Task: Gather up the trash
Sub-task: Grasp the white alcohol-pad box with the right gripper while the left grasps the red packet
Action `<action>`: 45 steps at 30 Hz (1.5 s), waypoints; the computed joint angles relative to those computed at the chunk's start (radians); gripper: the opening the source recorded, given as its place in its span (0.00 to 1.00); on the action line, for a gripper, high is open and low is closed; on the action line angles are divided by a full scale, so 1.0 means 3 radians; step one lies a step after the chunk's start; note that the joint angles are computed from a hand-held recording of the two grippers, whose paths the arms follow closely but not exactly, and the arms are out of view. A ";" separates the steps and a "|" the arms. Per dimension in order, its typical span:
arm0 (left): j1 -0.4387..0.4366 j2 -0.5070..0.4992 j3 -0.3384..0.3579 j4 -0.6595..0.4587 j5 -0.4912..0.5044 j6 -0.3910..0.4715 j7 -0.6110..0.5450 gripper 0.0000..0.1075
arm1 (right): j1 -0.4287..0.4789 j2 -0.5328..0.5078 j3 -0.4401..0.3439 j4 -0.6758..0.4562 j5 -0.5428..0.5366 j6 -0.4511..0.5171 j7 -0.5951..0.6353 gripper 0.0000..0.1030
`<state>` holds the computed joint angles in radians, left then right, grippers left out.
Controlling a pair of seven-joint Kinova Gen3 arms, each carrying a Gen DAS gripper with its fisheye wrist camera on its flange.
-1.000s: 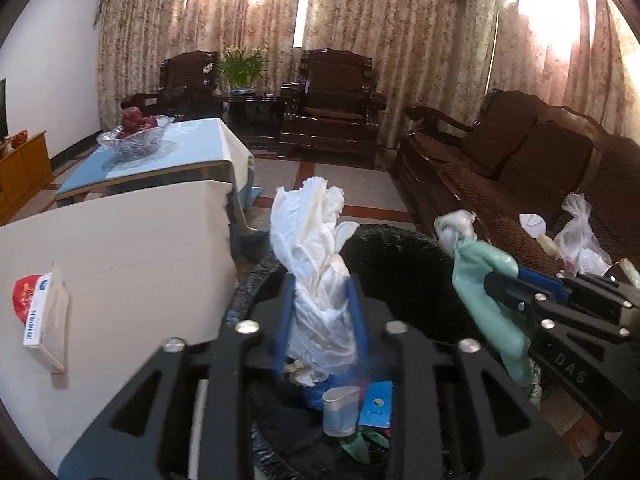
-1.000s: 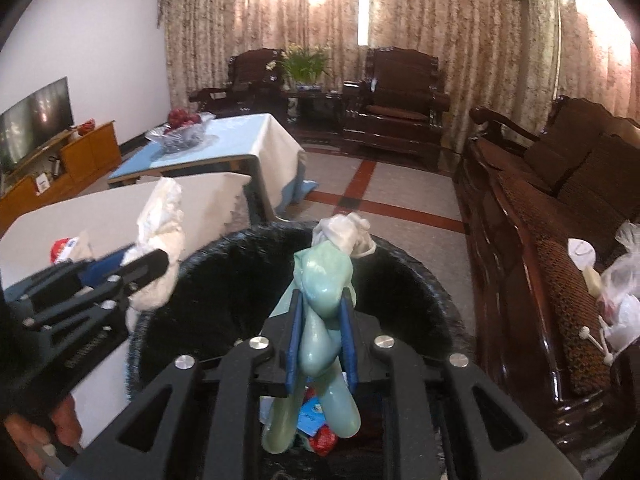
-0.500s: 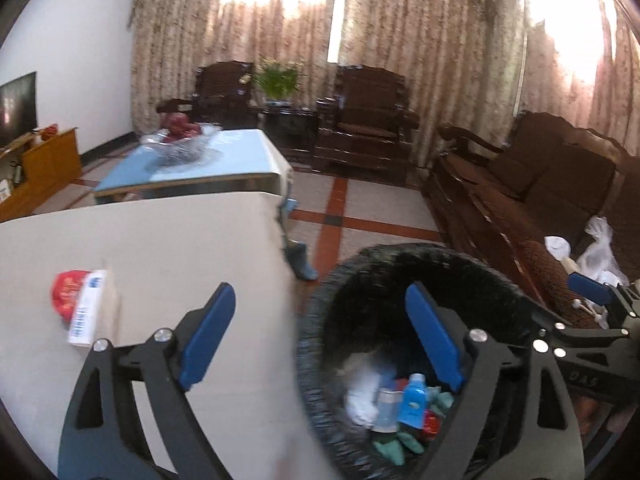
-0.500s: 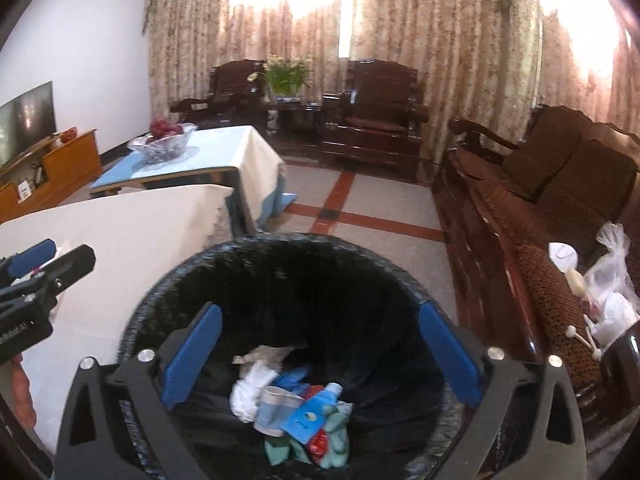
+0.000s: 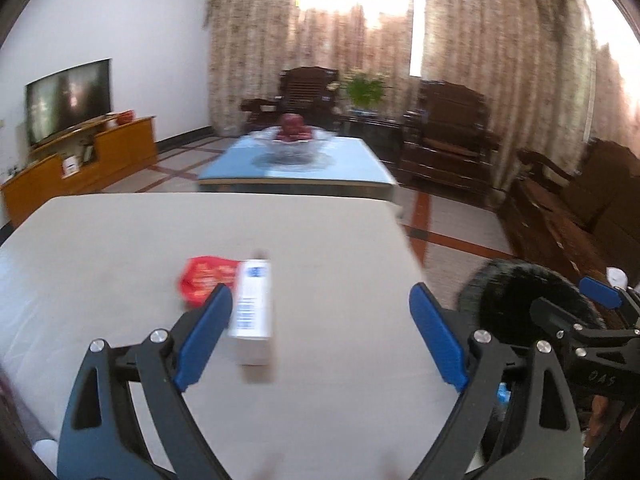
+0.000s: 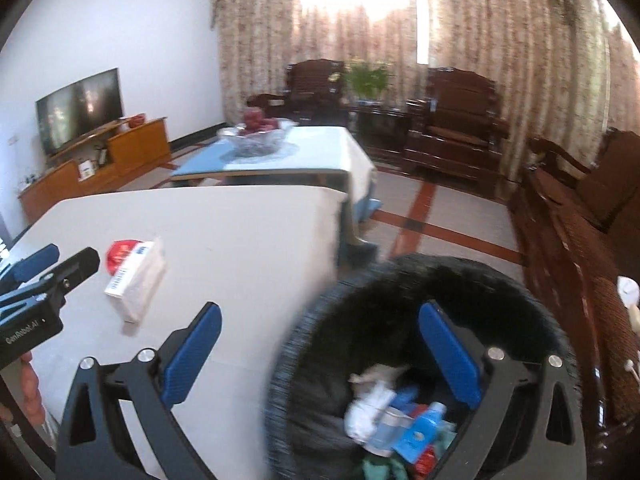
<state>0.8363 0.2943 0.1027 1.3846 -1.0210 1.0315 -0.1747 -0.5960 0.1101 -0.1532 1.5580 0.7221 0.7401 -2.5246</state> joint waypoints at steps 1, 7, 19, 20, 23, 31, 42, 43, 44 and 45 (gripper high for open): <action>-0.0008 -0.0043 -0.0020 0.0055 -0.0005 0.0028 0.0029 0.81 | -0.0025 0.0051 -0.0017 -0.0053 0.0015 -0.0014 0.0000 0.94; -0.0212 -0.0310 0.0037 0.0400 -0.0061 0.0217 0.0216 0.81 | -0.0229 0.0338 0.0035 -0.0354 -0.0020 -0.0084 0.0081 0.94; -0.0781 -0.0618 0.0240 0.0907 0.0018 0.0125 0.0315 0.81 | -0.0677 0.0861 0.0263 -0.0880 -0.0281 -0.0168 0.0363 0.94; -0.0812 -0.0631 0.0248 0.0935 0.0019 0.0104 0.0320 0.81 | -0.0701 0.0889 0.0283 -0.0913 -0.0315 -0.0165 0.0381 0.94; -0.0908 -0.0673 0.0261 0.1033 0.0019 0.0020 0.0327 0.81 | -0.0767 0.1003 0.0331 -0.1034 -0.0426 -0.0158 0.0441 0.94; -0.1097 -0.0714 0.0262 0.1175 0.0010 -0.0123 0.0323 0.81 | -0.0932 0.1318 0.0467 -0.1381 -0.0598 -0.0017 0.0575 0.90; -0.1262 -0.0718 0.0238 0.1303 0.0092 -0.0305 0.0350 0.80 | -0.0914 0.1627 0.0494 -0.1778 -0.0928 0.0213 0.0870 0.71; -0.1268 -0.0713 0.0234 0.1309 0.0100 -0.0324 0.0348 0.80 | -0.0920 0.1659 0.0498 -0.1828 -0.0949 0.0259 0.0903 0.69; -0.1275 -0.0706 0.0230 0.1310 0.0111 -0.0343 0.0340 0.80 | -0.0916 0.1684 0.0495 -0.1866 -0.0978 0.0287 0.0939 0.67; -0.1277 -0.0705 0.0226 0.1318 0.0115 -0.0359 0.0340 0.80 | -0.0916 0.1700 0.0498 -0.1889 -0.1003 0.0307 0.0958 0.63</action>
<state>0.4532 0.0827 0.1705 1.7799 -0.9866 0.9238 -0.0727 -0.8708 0.6201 -0.0038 0.9913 0.4212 0.8324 -2.2374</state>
